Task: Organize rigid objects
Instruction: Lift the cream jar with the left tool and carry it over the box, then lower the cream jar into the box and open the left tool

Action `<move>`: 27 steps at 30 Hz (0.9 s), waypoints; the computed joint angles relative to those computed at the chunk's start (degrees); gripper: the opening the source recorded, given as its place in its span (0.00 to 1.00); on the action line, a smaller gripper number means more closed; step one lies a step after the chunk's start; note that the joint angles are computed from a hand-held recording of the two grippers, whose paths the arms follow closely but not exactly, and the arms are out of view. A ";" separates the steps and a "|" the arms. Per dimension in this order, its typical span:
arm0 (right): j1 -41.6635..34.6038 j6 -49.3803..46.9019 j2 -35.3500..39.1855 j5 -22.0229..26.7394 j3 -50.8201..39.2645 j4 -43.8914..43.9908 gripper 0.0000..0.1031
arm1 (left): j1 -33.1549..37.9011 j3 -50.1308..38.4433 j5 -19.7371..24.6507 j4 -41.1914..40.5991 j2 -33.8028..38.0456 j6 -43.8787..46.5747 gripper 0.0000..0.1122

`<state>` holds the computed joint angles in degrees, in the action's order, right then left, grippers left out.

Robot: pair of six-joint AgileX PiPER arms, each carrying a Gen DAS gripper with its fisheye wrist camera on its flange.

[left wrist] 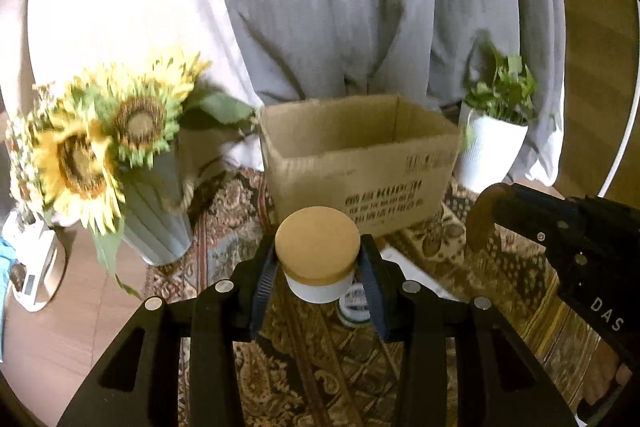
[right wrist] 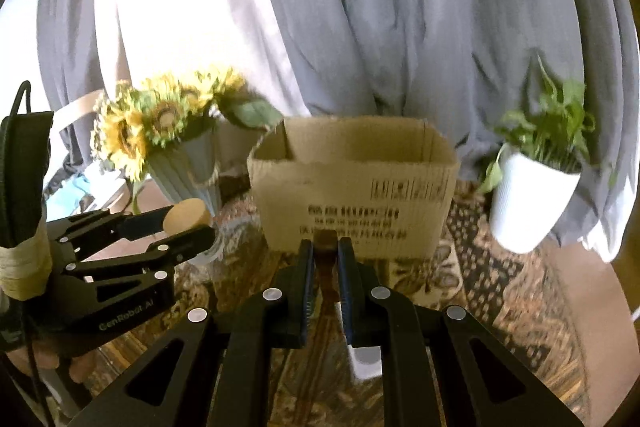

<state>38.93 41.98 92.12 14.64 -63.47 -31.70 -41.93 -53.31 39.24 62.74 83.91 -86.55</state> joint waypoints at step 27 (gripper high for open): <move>-9.30 -50.05 5.23 -3.51 -16.80 38.30 0.13 | 5.64 -25.07 4.35 -6.03 9.39 17.58 0.36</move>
